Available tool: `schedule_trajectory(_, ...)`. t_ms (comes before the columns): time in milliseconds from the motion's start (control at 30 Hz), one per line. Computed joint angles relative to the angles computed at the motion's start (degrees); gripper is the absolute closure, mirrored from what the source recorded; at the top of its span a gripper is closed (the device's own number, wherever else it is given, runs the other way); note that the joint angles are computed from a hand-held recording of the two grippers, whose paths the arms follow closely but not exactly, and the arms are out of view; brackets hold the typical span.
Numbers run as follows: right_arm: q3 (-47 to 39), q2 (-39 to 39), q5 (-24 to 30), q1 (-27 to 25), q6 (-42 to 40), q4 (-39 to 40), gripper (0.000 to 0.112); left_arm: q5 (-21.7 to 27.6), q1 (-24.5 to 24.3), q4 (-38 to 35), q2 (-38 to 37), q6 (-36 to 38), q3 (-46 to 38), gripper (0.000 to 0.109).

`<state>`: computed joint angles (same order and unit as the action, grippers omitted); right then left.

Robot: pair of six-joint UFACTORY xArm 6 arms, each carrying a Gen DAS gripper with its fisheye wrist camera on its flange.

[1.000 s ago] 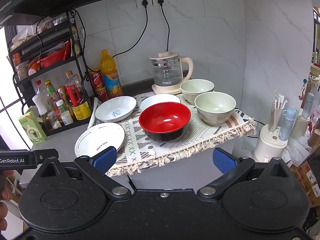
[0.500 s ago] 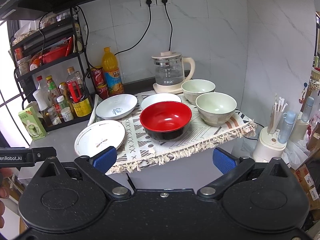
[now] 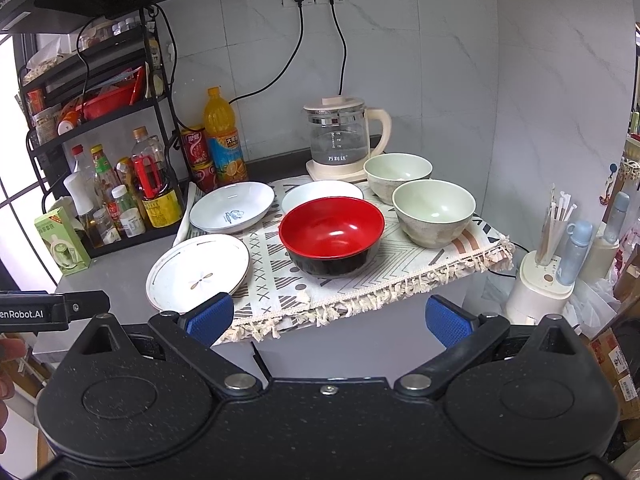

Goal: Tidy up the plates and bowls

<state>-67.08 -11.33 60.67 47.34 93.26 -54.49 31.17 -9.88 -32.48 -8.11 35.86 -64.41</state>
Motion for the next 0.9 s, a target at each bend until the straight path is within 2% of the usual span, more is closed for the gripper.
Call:
schedule_trajectory(267, 0.80, 0.17, -3.05, -2.93, -1.27, 0.81, 0.009, -1.34, -1.72, 1.64, 4.61, -2.05, -3.87, 0.006)
schedule_trajectory(500, 0.12, 2.00, -5.79, -6.67, -3.24, 0.79, 0.009, -0.53, -3.24, 3.63, 11.46, -4.19, -10.59, 0.006)
schedule_trajectory(800, -2.03, 5.60, -9.89, -12.74, -6.86, 2.76, 0.009, 2.70, -5.14, 7.49, 22.99, -8.06, -24.79, 0.006)
schedule_trajectory(900, -3.83, 7.47, -10.86, -14.69, -8.37, 3.56, 0.009, 5.21, -5.45, 8.17, 27.52, -9.19, -31.15, 0.006)
